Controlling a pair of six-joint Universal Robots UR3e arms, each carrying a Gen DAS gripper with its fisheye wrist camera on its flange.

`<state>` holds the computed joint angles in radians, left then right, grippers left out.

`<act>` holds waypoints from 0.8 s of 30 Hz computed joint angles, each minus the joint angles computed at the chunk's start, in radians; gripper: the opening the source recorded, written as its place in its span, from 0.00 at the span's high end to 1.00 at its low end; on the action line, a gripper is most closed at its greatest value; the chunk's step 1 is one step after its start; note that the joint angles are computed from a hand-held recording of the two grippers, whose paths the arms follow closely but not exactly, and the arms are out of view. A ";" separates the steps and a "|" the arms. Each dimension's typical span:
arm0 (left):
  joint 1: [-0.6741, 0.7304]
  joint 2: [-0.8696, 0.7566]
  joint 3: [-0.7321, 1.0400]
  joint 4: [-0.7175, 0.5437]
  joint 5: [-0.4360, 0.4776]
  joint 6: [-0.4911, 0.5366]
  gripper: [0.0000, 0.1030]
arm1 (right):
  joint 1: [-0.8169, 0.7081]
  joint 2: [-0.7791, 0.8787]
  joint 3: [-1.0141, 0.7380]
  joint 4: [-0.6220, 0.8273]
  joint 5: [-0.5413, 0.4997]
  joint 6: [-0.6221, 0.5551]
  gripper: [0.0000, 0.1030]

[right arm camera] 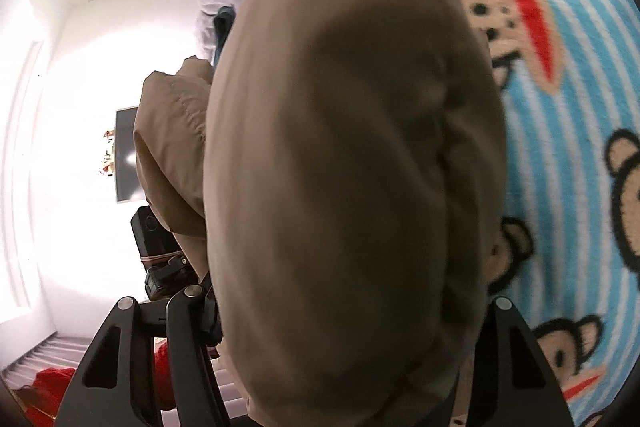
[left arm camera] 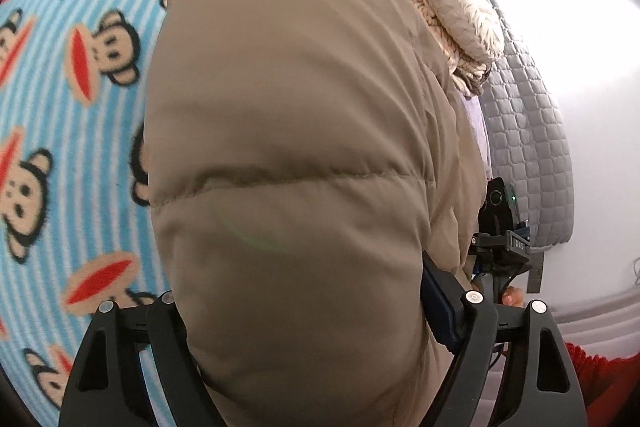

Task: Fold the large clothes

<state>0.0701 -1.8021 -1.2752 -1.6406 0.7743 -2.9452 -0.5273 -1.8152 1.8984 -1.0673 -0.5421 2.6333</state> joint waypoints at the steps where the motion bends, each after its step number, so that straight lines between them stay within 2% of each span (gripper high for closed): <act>1: 0.017 0.007 0.019 -0.029 0.002 0.019 0.18 | 0.037 0.005 -0.009 -0.048 0.023 0.048 0.36; 4: 0.074 0.018 0.079 -0.110 0.006 0.078 0.18 | 0.142 0.049 -0.018 -0.226 0.086 0.183 0.36; 5: 0.098 0.017 0.103 -0.143 0.007 0.104 0.18 | 0.163 0.049 -0.012 -0.303 0.069 0.267 0.36; 7: 0.151 0.007 0.163 -0.217 0.009 0.164 0.18 | 0.284 0.126 0.013 -0.625 0.116 0.485 0.36; 8: 0.176 -0.005 0.194 -0.250 0.012 0.192 0.18 | 0.311 0.139 0.023 -0.707 0.118 0.548 0.36; 9: 0.208 -0.025 0.242 -0.297 0.018 0.231 0.18 | 0.361 0.188 0.019 -0.856 0.121 0.663 0.36; 11: 0.253 -0.070 0.323 -0.361 0.029 0.281 0.18 | 0.409 0.236 0.031 -1.030 0.116 0.774 0.36; 13: 0.310 -0.136 0.440 -0.445 0.047 0.342 0.18 | 0.535 0.409 -0.045 -1.375 0.079 1.054 0.36; 14: 0.341 -0.177 0.507 -0.491 0.055 0.374 0.18 | 0.563 0.456 -0.070 -1.448 0.077 1.106 0.36; 15: 0.376 -0.209 0.557 -0.533 0.064 0.416 0.18 | 0.618 0.545 -0.136 -1.563 0.051 1.209 0.36; 17: 0.426 -0.306 0.703 -0.602 0.087 0.462 0.18 | 0.656 0.642 -0.212 -1.650 0.043 1.279 0.36; 18: 0.444 -0.340 0.740 -0.614 0.099 0.480 0.18 | 0.699 0.726 -0.289 -1.712 0.017 1.353 0.36; 20: 0.477 -0.435 0.852 -0.631 0.136 0.494 0.18 | 0.755 0.840 -0.401 -1.755 -0.012 1.416 0.36; 22: 0.499 -0.496 0.884 -0.606 0.168 0.496 0.17 | 0.796 0.919 -0.477 -1.753 -0.041 1.440 0.36; 24: 0.516 -0.502 0.797 -0.513 0.197 0.483 0.13 | 0.816 0.970 -0.520 -1.745 -0.063 1.446 0.35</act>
<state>0.5860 -2.3037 -0.4784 -2.1535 0.9710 -2.4623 0.2888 -0.8456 1.3783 -2.8128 -0.6055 4.0792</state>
